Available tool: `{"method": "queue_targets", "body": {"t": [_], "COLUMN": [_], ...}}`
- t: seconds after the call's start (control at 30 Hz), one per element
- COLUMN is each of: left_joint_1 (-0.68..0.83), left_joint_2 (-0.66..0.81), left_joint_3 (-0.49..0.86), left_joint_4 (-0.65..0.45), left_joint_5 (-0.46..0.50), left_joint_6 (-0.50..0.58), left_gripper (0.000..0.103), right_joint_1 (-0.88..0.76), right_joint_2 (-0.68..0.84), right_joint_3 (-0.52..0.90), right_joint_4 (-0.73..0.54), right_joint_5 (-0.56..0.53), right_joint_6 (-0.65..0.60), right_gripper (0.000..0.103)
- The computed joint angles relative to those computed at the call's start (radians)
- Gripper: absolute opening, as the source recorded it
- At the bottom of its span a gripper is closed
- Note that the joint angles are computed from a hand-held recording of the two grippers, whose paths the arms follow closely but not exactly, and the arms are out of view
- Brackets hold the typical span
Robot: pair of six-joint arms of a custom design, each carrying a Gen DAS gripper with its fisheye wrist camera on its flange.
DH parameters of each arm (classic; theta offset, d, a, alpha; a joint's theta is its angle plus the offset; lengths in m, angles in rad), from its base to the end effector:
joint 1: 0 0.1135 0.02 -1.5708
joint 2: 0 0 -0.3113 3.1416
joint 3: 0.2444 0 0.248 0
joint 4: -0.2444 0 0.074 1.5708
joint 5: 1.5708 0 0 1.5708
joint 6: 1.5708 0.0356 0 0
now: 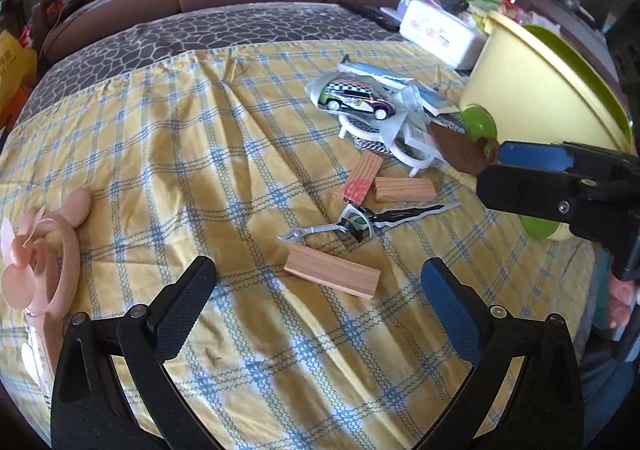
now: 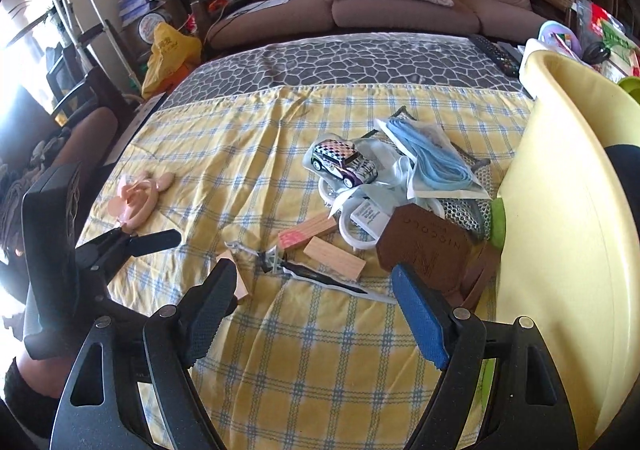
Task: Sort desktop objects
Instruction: 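Reach the left gripper to the light wooden block and close on it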
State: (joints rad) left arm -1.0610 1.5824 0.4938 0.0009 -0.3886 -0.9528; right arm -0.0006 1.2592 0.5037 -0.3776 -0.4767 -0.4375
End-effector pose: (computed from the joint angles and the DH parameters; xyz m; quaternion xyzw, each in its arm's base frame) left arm 0.1279 -0.2012 0.1447 0.0054 0.9538 -0.0982 0.2839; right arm 0.1857 0.0162 0.1928 -0.2556 0.9149 0.1791 0.2560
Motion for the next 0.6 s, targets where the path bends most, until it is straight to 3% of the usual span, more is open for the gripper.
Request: {"method": "queue_targets", "body": {"t": [0.23, 0.4, 0.47, 0.6], "left_joint_1": [0.008, 0.02, 0.028, 0.037], "left_joint_2": [0.071, 0.09, 0.082, 0.059], "left_joint_3": [0.044, 0.056, 0.048, 0.027], "left_joint_4": [-0.009, -0.018, -0.016, -0.003], "left_joint_5": [0.013, 0.009, 0.014, 0.025], "left_joint_6": [0.041, 0.04, 0.032, 0.008], "left_gripper": [0.087, 0.058, 0.051, 0.05], "right_joint_1": [-0.035, -0.015, -0.004, 0.011], "right_joint_2": [0.071, 0.089, 0.095, 0.099], "right_joint_3": [0.016, 0.011, 0.008, 0.0], "right_joint_4": [0.017, 0.038, 0.049, 0.067], "right_joint_5": [-0.024, -0.009, 0.002, 0.024], "right_joint_6": [0.005, 0.014, 0.018, 0.022], "right_gripper": [0.081, 0.076, 0.074, 0.068]}}
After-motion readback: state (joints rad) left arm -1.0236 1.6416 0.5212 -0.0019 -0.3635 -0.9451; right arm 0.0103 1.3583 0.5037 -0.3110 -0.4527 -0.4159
